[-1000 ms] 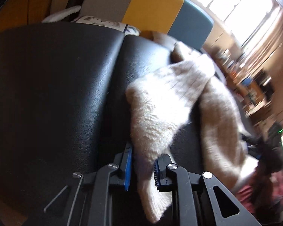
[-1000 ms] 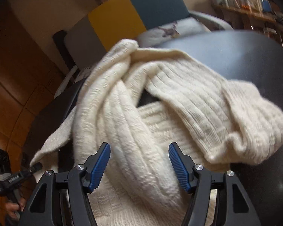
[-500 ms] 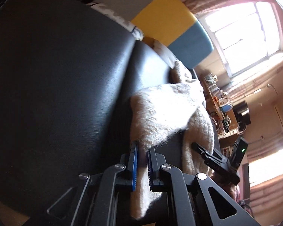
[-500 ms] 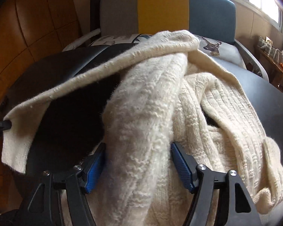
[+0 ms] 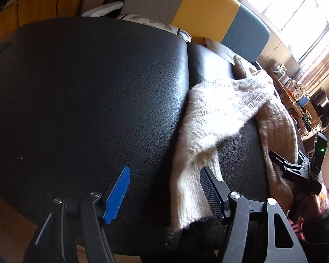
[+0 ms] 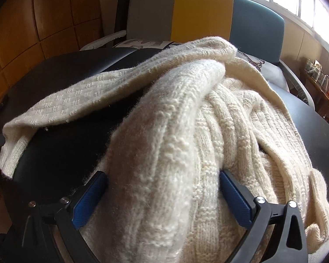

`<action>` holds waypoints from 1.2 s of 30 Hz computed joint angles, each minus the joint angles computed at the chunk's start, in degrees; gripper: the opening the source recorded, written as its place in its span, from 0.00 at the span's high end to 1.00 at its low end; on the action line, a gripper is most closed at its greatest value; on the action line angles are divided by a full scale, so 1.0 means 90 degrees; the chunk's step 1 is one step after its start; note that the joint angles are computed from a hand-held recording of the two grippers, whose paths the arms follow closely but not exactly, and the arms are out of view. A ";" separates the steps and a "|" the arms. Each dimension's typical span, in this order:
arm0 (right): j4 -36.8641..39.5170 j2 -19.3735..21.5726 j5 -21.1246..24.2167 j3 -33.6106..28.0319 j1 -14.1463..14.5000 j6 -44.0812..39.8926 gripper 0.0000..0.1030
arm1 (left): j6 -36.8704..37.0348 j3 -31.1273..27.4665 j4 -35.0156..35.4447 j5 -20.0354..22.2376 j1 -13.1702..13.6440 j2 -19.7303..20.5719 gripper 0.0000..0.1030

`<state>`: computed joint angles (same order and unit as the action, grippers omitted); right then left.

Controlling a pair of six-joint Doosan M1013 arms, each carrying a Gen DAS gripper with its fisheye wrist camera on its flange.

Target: Fold clothes

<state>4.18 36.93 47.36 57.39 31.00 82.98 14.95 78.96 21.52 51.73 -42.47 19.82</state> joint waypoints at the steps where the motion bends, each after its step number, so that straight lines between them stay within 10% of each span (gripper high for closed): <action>1: -0.0016 -0.0026 -0.0053 0.0061 0.0013 0.0030 0.00 | -0.0045 -0.0074 0.0045 0.0021 -0.0017 0.0062 0.35; 6: 0.0090 -0.0120 -0.0170 0.0205 0.0002 -0.0015 0.00 | 0.0102 -0.0595 0.0276 0.0830 -0.0057 0.0398 0.78; 16: 0.0383 -0.0153 -0.0240 0.0266 -0.0057 -0.0239 0.00 | -0.0175 0.0315 0.0020 -0.1341 0.0195 -0.0397 0.89; 21: 0.0475 -0.0122 -0.0216 0.0224 -0.0096 -0.0345 0.00 | 0.0780 -0.0450 0.0468 0.0727 0.0092 -0.0113 0.96; 23: 0.0495 -0.0124 -0.0219 0.0225 -0.0103 -0.0357 0.00 | 0.1281 -0.0569 0.0437 0.0871 0.0056 -0.0027 0.89; 26: 0.0455 -0.0124 -0.0217 0.0223 -0.0099 -0.0346 0.00 | 0.1828 -0.0680 0.0479 0.0950 -0.0029 0.0139 0.54; 31: 0.0428 -0.0128 -0.0228 0.0236 -0.0097 -0.0340 0.00 | 0.1914 -0.0753 0.0223 0.0698 0.0008 0.0400 0.51; 32: 0.0417 -0.0130 -0.0233 0.0240 -0.0096 -0.0339 0.00 | 0.1827 -0.0783 0.0228 0.0695 0.0020 0.0459 0.54; 34: 0.0387 -0.0131 -0.0239 0.0245 -0.0092 -0.0330 0.00 | 0.1581 -0.0786 0.0124 0.0623 0.0049 0.0514 0.91; 36: 0.0413 -0.0136 -0.0252 0.0257 -0.0095 -0.0341 0.00 | 0.1201 -0.0507 -0.0107 -0.0051 0.0139 0.0355 0.93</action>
<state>7.90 35.70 45.09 59.70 30.14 79.91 25.76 74.40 20.56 51.28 -41.21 23.01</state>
